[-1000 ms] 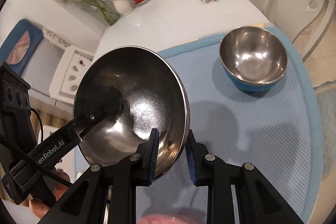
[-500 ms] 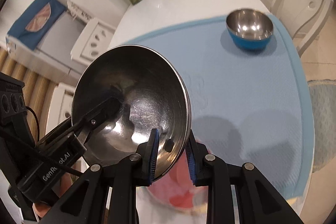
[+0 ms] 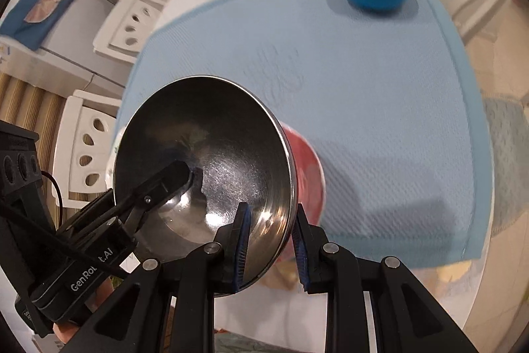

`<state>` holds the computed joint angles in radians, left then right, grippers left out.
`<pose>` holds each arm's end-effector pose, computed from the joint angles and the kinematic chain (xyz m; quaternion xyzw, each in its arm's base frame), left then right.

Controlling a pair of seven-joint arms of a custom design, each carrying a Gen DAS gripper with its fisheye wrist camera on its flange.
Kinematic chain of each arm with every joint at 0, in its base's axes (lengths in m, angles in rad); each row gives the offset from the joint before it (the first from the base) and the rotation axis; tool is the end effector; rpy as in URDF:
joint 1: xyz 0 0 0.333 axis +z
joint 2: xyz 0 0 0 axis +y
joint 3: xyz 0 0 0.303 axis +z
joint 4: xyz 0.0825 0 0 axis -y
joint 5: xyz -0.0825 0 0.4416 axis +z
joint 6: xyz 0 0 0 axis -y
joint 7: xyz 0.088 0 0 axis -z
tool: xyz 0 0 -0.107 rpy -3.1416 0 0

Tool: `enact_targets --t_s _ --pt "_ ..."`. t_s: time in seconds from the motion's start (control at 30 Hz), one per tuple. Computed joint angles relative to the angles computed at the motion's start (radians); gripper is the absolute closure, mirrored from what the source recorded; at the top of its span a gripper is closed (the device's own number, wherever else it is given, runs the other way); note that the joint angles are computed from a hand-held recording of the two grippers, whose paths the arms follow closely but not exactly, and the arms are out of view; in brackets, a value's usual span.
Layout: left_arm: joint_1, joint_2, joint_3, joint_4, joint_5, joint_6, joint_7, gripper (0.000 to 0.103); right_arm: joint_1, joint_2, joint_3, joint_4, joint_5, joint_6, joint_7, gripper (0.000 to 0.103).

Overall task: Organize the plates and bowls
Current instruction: 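Lift the magenta bowl and lower it into the pink bowl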

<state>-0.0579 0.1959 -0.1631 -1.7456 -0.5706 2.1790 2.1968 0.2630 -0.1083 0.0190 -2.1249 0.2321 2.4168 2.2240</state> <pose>0.6740 -0.1661 0.4557 0.4623 -0.8391 0.2822 0.0505 0.5818 0.1700 0.4630 -0.4921 0.8429 0.0252 0.2162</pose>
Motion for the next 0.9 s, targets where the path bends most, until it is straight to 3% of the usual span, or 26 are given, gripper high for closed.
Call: enact_targets --t_s 0.27,0.53,0.73,0.9 --pt "-0.025 -0.015 -0.002 -0.057 0.066 0.050 -0.004 0.085 -0.002 0.025 0.005 0.016 -0.012 -0.066 0.014 0.079" --pt "-0.031 0.003 0.001 -0.050 0.100 0.059 -0.019 0.085 -0.006 0.035 0.009 0.012 0.018 -0.052 0.010 0.079" --pt "-0.062 0.025 0.010 -0.034 0.235 0.111 -0.079 0.079 -0.009 0.042 0.006 0.018 0.044 -0.065 -0.024 0.080" --pt "-0.036 0.069 0.009 0.033 0.183 0.017 -0.101 0.077 -0.013 0.017 -0.003 -0.013 0.112 -0.032 -0.063 0.080"
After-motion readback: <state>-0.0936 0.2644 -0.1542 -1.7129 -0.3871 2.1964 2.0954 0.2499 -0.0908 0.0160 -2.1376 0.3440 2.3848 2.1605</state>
